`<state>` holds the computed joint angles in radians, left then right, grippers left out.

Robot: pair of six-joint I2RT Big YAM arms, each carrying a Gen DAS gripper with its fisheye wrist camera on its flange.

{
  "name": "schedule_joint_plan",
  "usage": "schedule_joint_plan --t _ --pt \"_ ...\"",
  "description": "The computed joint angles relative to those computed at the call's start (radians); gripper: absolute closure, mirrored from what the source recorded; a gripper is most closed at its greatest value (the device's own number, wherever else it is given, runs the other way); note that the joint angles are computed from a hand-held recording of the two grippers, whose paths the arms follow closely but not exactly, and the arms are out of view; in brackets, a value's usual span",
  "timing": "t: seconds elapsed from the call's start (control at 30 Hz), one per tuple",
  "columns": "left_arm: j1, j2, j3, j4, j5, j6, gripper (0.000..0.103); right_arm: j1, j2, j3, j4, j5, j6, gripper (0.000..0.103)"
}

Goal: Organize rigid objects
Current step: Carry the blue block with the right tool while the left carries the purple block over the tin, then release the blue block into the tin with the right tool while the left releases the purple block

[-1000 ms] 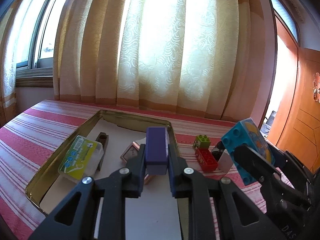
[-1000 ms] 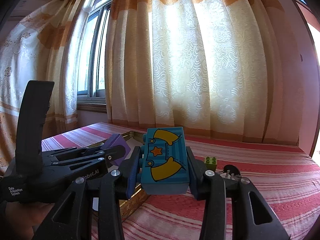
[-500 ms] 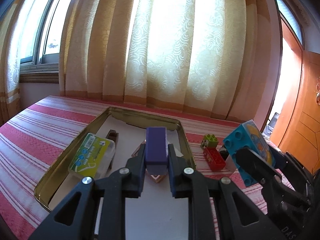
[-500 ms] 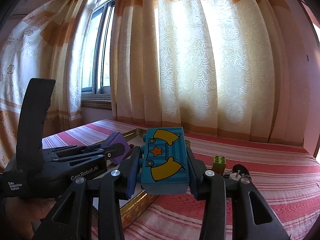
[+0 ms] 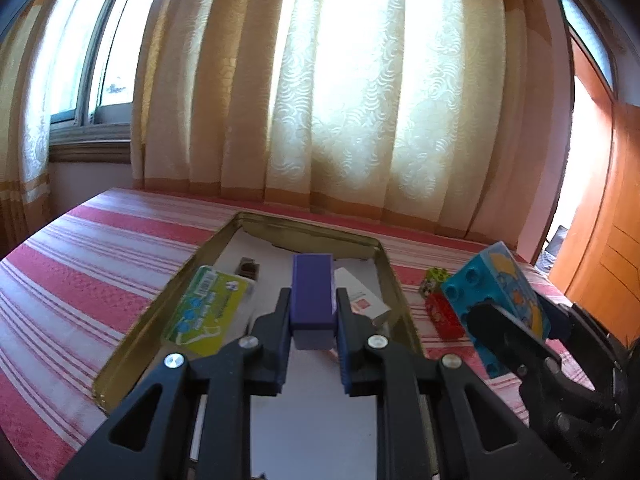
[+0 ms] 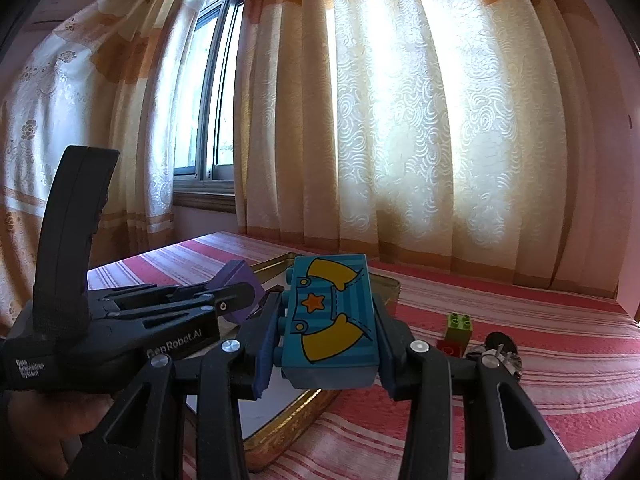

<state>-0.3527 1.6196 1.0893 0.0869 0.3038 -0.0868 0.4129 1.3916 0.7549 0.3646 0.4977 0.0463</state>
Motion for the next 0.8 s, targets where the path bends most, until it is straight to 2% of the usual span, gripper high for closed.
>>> schedule_joint_plan --t 0.23,0.47,0.8 --pt "0.019 0.016 0.021 -0.022 -0.003 0.009 0.085 0.007 0.025 0.028 -0.015 -0.006 -0.012 0.059" --pt "0.024 0.044 0.072 -0.087 -0.032 0.05 0.085 -0.004 0.065 0.081 -0.058 -0.025 -0.027 0.058" --pt "0.035 0.11 0.214 -0.269 0.0 0.088 0.085 -0.06 0.148 0.22 -0.242 -0.074 0.048 0.058"
